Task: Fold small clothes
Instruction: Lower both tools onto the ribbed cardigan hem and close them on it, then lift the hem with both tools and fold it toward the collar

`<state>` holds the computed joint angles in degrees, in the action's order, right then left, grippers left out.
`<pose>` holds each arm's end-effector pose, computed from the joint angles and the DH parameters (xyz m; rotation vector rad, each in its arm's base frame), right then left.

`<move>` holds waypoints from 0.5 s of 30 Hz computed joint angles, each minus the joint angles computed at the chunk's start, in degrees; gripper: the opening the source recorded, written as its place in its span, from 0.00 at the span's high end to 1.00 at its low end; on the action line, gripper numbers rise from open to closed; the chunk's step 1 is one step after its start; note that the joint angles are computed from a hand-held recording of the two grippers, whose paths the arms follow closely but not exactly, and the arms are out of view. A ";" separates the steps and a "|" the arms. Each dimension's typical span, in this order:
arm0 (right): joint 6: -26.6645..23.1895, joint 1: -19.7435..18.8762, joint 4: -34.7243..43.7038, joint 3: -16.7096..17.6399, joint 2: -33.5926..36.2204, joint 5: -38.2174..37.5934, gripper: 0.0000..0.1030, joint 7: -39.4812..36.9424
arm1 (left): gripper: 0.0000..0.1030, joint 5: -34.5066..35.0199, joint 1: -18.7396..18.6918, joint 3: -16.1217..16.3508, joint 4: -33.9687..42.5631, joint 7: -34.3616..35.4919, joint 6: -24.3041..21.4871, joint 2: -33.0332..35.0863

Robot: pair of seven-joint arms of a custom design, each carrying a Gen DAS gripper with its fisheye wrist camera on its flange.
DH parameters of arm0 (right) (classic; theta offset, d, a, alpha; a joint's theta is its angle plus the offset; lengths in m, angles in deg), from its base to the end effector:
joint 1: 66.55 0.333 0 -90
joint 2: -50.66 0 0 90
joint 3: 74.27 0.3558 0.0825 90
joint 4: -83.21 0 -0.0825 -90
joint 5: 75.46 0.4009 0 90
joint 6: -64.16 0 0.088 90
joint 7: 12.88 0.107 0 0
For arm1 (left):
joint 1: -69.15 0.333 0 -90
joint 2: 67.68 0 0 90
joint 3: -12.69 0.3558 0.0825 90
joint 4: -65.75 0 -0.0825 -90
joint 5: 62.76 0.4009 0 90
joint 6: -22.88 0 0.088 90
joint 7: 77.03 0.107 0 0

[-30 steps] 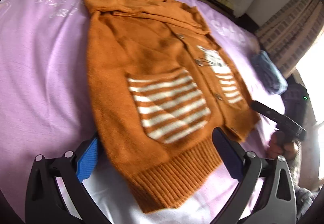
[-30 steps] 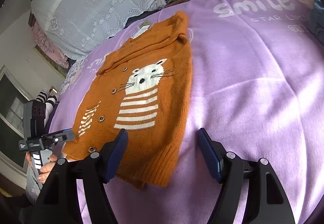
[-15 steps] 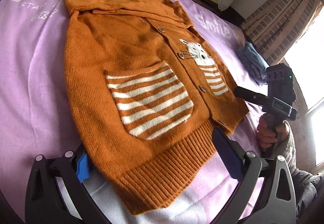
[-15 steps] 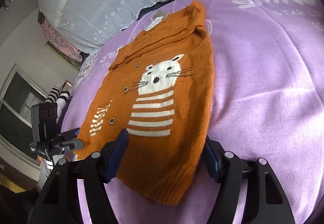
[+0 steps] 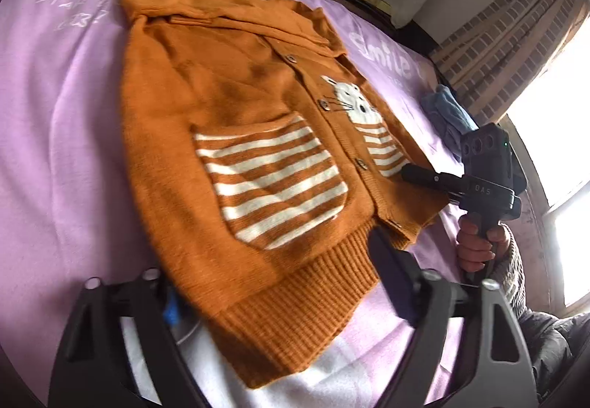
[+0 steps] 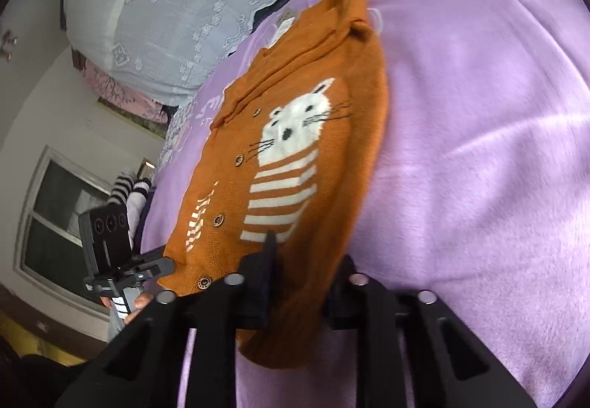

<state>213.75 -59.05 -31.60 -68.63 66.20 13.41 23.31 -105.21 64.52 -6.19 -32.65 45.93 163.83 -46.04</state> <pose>0.6271 0.1208 0.3690 -1.4129 1.6380 0.2177 0.6667 -0.2574 0.4477 1.4893 -2.3349 1.0721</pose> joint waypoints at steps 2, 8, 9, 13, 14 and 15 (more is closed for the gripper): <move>-0.62 -0.19 -0.50 -0.01 -0.35 0.43 0.83 -0.55 | 0.38 -1.21 0.58 -0.13 -0.31 0.01 -0.06 -0.16; 0.98 0.72 -0.73 0.29 -0.62 -1.81 0.84 -0.50 | 0.49 -2.75 1.14 -0.02 -0.20 0.43 -1.27 -0.09; 1.49 0.81 -0.81 0.33 -0.71 -1.57 0.84 -0.77 | 0.52 -2.50 0.92 0.09 -0.68 0.47 -0.81 -0.45; 4.77 1.63 -1.13 0.61 -1.19 0.53 0.89 -3.04 | 0.83 -3.97 1.27 0.16 -2.11 0.70 0.04 -1.39; 4.90 1.70 -1.21 0.56 -1.29 0.94 0.89 -3.36 | 0.84 -5.11 1.68 0.08 -2.26 0.84 -0.21 -1.41; 4.57 1.62 -1.32 0.38 -1.34 0.87 0.89 -3.38 | 0.86 -5.61 1.87 0.17 -2.20 0.84 -0.57 -1.31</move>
<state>218.32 -57.43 -32.92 -68.25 64.86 14.29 19.92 -110.83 66.39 -6.02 -34.85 46.77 163.27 -47.34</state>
